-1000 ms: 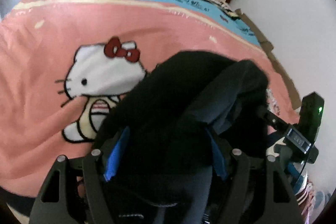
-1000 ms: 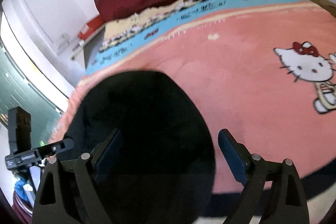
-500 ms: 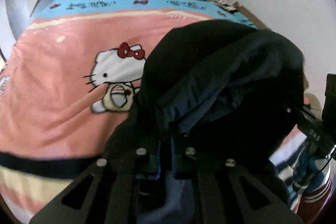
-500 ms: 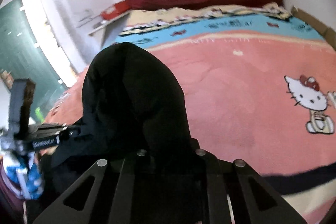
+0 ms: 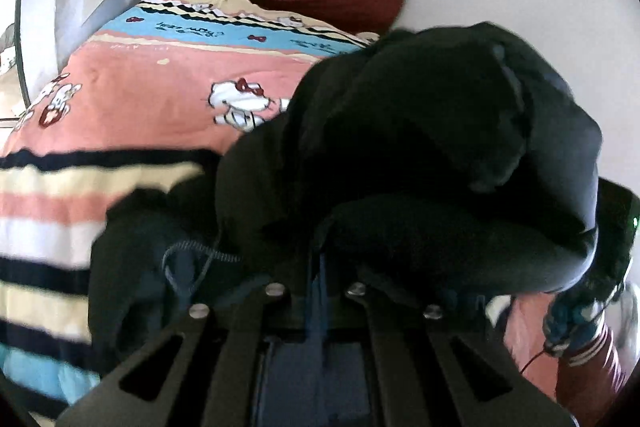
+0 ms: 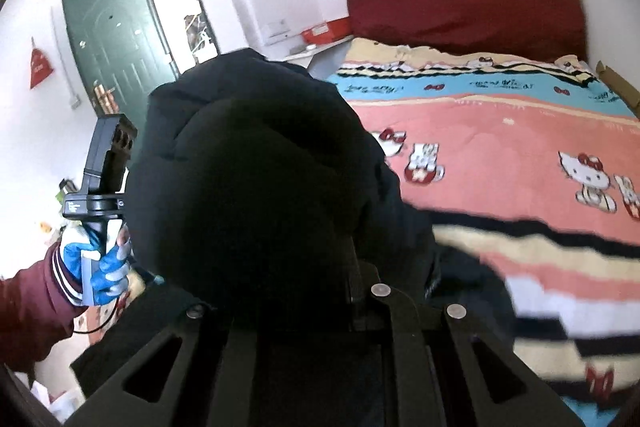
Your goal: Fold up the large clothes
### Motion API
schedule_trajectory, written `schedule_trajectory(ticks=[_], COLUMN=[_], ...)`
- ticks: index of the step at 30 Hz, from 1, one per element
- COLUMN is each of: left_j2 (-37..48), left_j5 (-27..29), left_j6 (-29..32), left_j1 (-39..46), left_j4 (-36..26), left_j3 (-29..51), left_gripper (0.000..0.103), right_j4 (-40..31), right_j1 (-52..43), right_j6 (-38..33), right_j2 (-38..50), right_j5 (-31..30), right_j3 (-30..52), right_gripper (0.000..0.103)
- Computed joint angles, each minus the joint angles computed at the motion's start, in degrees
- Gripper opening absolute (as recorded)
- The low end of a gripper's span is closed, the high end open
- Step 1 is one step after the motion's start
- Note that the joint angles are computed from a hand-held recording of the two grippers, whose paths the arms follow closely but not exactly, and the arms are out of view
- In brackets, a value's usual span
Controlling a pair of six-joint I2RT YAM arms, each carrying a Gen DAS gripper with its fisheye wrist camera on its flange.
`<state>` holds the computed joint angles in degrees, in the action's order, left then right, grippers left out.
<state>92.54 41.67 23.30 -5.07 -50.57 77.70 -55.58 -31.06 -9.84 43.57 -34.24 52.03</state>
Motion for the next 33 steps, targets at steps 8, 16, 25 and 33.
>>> schedule_trajectory(ticks=[8, 16, 25, 33], left_j2=[-7.3, -5.5, -7.4, -6.4], left_j5=[-1.1, -2.1, 0.9, 8.6], left_j6=[11.4, 10.7, 13.5, 20.3], left_j1=[5.9, 6.2, 8.9, 12.8], left_j4=[0.8, 2.6, -4.6, -14.8], left_j3=[-17.7, -20.5, -18.1, -11.1], left_gripper=[0.001, 0.0, 0.0, 0.002], right_j4=[-12.6, -8.7, -6.9, -5.7], right_j1=[6.5, 0.3, -1.1, -1.2], right_j6=[2.7, -1.7, -4.1, -5.0], right_j2=[-18.2, -21.6, -17.2, -17.2], right_j5=[7.3, 5.8, 5.0, 5.7], right_j3=[-8.9, -22.5, -20.9, -21.8], right_gripper=[0.014, 0.014, 0.014, 0.014])
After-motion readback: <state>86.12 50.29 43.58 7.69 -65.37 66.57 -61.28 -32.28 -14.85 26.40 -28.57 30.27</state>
